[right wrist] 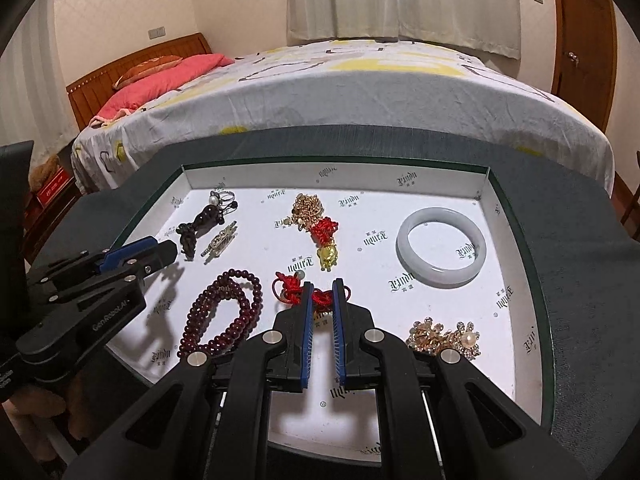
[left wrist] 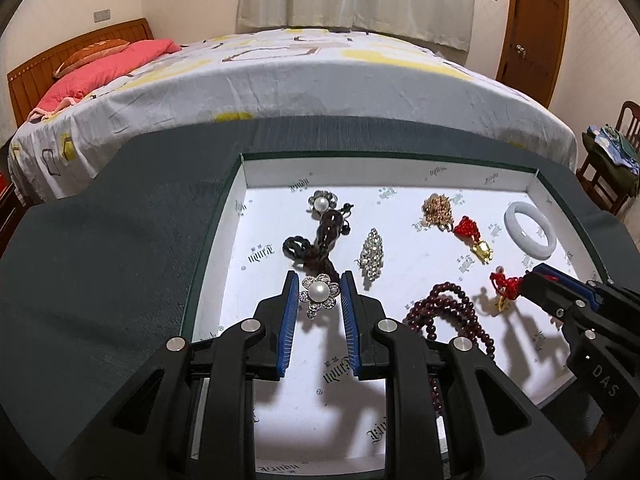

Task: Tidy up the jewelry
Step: 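Open the left tool releasing the brooch while the right tool releases the charm in the box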

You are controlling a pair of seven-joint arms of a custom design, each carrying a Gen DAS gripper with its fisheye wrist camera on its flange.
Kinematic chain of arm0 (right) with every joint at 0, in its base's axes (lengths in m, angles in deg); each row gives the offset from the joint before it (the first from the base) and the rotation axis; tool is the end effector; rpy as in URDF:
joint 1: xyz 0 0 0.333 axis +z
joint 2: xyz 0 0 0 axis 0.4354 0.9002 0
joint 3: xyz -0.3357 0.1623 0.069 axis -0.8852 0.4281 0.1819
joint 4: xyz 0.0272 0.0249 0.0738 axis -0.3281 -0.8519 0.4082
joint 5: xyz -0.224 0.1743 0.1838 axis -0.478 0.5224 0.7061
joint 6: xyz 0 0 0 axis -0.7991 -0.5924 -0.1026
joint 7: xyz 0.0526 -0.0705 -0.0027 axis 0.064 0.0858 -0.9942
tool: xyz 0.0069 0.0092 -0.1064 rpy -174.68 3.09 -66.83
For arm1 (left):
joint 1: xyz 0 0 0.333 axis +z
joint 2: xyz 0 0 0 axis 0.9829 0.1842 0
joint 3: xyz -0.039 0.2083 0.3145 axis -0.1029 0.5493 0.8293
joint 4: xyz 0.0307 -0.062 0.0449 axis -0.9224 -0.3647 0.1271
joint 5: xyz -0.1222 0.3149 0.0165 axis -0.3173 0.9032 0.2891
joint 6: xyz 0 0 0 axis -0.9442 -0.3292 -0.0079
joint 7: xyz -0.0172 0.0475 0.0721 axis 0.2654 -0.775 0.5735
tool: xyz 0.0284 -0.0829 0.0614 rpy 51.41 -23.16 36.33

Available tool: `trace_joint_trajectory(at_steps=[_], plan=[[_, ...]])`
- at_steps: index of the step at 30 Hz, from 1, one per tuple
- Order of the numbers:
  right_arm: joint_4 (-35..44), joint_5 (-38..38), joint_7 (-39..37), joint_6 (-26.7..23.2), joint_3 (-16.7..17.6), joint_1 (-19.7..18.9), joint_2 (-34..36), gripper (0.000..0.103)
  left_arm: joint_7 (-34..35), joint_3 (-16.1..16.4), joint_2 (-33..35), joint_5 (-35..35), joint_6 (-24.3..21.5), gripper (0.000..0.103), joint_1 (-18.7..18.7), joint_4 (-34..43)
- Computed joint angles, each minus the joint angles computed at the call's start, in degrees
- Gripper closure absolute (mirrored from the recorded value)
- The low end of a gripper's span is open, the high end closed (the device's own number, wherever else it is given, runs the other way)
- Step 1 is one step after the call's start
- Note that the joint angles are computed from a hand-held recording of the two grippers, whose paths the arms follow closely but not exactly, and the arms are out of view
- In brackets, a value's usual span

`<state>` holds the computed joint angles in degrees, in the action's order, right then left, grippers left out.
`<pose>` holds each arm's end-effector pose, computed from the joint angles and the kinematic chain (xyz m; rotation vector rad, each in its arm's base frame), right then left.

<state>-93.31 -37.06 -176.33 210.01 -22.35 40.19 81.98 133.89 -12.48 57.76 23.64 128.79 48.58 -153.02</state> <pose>0.4505 0.1891 0.4513 -1.4791 1.9957 -0.7022 0.5473 -0.3468 0.4439 -1.3537 2.2500 -0.9190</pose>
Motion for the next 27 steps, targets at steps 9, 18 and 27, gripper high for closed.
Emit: trace_joint_trajectory(at_steps=[9,18,27], plan=[[-0.4,0.6,-0.1,0.0,0.1,0.2,0.0,0.092,1.1,-1.8,0.3,-0.6,-1.3,0.081,1.5,0.4],[-0.9,1.6,-0.3,0.0,0.0,0.3,0.1,0.087,0.2,-0.6,0.0,0.3,-1.0,0.069,0.5,0.0],[-1.5,-0.9,3.0,-1.7,0.5,0.6,-0.8,0.053,-0.8,1.4,-0.8,0.6,0.6,0.044,-1.3,-1.4]])
